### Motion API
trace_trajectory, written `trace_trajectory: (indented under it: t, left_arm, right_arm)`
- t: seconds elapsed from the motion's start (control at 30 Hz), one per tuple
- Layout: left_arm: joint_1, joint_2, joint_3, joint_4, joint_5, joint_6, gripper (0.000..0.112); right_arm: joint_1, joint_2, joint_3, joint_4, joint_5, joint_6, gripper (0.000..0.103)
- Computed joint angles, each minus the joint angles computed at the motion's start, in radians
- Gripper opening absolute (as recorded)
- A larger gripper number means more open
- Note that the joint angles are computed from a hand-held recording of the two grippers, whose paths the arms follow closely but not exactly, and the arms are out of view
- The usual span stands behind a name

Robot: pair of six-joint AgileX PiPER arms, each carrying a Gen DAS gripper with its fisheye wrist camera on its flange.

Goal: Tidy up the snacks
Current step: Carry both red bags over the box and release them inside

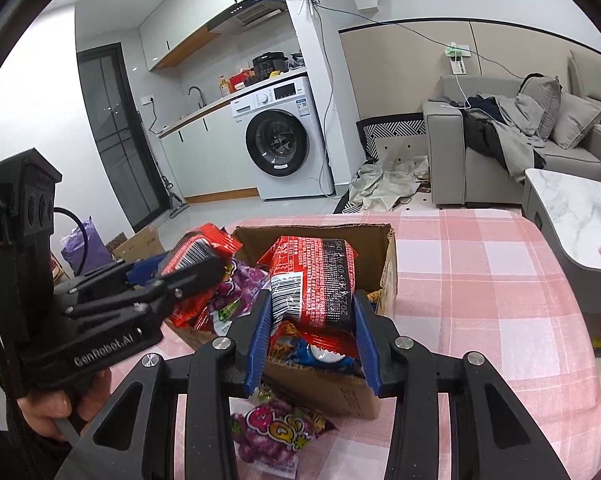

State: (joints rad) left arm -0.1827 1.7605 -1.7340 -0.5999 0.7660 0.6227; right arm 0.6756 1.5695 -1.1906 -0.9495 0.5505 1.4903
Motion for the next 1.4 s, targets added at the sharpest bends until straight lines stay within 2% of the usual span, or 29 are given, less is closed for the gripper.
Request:
trace_trajectory:
  t: [0.27, 0.47, 0.9, 1.07, 1.13, 1.17, 1.23, 1.3, 1.33, 1.4]
  left_arm:
    - [-0.050, 0.054, -0.023, 0.050, -0.074, -0.042, 0.040]
    - [-0.072, 0.106, -0.077, 0.088, -0.088, -0.070, 0.040]
    - [-0.091, 0.248, -0.248, 0.154, -0.040, -0.124, 0.040]
    - [-0.089, 0.318, -0.345, 0.185, 0.031, -0.186, 0.040]
    - [-0.086, 0.322, -0.345, 0.177, 0.029, -0.175, 0.040]
    - [-0.084, 0.323, -0.347, 0.175, 0.033, -0.168, 0.040]
    - [-0.081, 0.315, -0.338, 0.159, 0.034, -0.154, 0.041]
    - [-0.077, 0.298, -0.323, 0.155, 0.043, -0.141, 0.046]
    - [-0.080, 0.276, -0.291, 0.153, 0.032, -0.133, 0.055]
    - [-0.075, 0.224, -0.215, 0.141, -0.011, -0.109, 0.072]
  right_arm:
    - [-0.041, 0.049, -0.037, 0.045, -0.039, -0.044, 0.040]
    - [-0.066, 0.099, -0.092, 0.088, -0.038, -0.100, 0.040]
    - [-0.120, 0.152, -0.151, 0.152, -0.049, -0.194, 0.040]
    - [-0.127, 0.163, -0.174, 0.182, -0.045, -0.240, 0.040]
    - [-0.122, 0.158, -0.171, 0.172, -0.040, -0.241, 0.040]
    - [-0.119, 0.155, -0.169, 0.171, -0.038, -0.243, 0.041]
    - [-0.111, 0.139, -0.154, 0.155, -0.037, -0.228, 0.050]
    - [-0.096, 0.119, -0.136, 0.125, -0.027, -0.205, 0.052]
    - [-0.084, 0.106, -0.124, 0.107, -0.015, -0.190, 0.053]
    - [-0.071, 0.087, -0.105, 0.084, -0.005, -0.161, 0.070]
